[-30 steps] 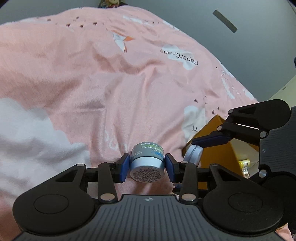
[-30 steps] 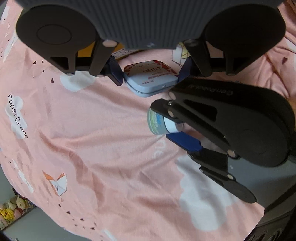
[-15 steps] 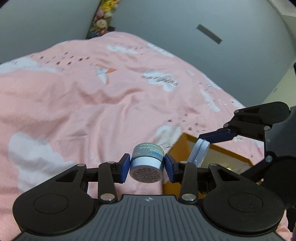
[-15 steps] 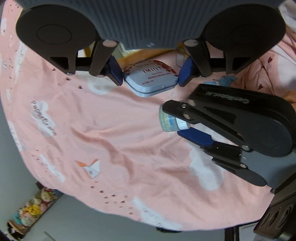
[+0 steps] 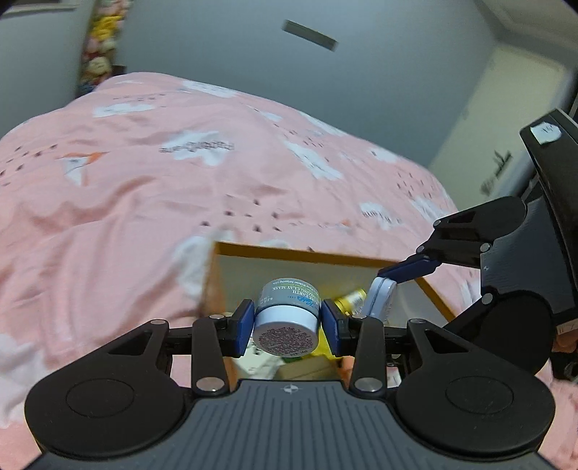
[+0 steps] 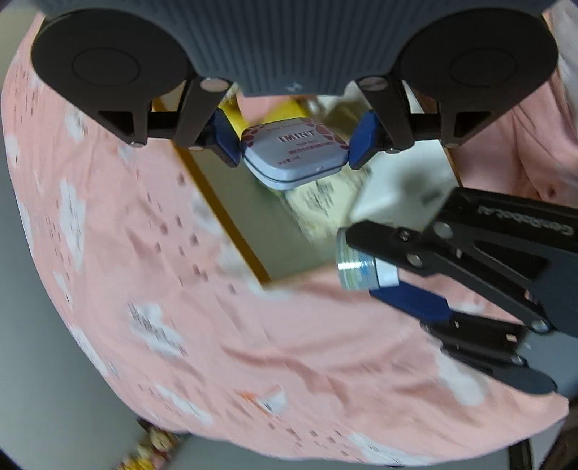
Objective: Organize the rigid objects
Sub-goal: 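Carry the jar and IMINT tin over the orange box with both tools, then open the right tool to drop the IMINT tin while the left lowers the jar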
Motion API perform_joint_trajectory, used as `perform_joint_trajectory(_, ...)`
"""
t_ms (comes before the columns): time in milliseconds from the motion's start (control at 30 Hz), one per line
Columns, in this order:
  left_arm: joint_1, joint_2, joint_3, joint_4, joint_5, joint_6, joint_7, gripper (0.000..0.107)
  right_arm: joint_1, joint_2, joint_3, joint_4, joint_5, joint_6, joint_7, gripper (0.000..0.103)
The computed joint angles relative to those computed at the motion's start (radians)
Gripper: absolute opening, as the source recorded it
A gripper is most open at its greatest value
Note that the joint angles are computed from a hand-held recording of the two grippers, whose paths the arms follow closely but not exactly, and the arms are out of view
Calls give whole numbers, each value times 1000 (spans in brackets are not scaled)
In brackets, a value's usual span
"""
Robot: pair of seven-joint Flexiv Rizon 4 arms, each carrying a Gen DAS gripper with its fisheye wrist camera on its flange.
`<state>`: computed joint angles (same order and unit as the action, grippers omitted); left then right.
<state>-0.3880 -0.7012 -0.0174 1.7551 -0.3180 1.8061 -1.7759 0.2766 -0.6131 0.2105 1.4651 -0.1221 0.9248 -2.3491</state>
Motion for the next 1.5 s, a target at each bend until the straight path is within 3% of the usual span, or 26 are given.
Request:
perform_joint_trajectory(167, -9, -59, -14, -104, 21, -94, 39, 46, -6, -12, -56, 25, -37, 14, 76, 65)
perform_joint_trajectory(533, -26, -132, 4, -250, 80, -296, 44, 46, -10, -98, -123, -33, -141, -70, 205, 65)
perform_joint_trajectory(733, -26, -157, 17, -309, 114, -386, 18, 46, -19, -127, -114, -49, -163, -95, 192, 65)
perform_joint_trajectory(1267, -7, -171, -1, -349, 159, -426, -1, 46, -18, -132, -91, -57, -130, -111, 159, 65)
perform_joint_trajectory(1500, 13, -158, -38, -329, 157, -409, 21, 46, -24, -119, -87, -46, -118, -79, 173, 76)
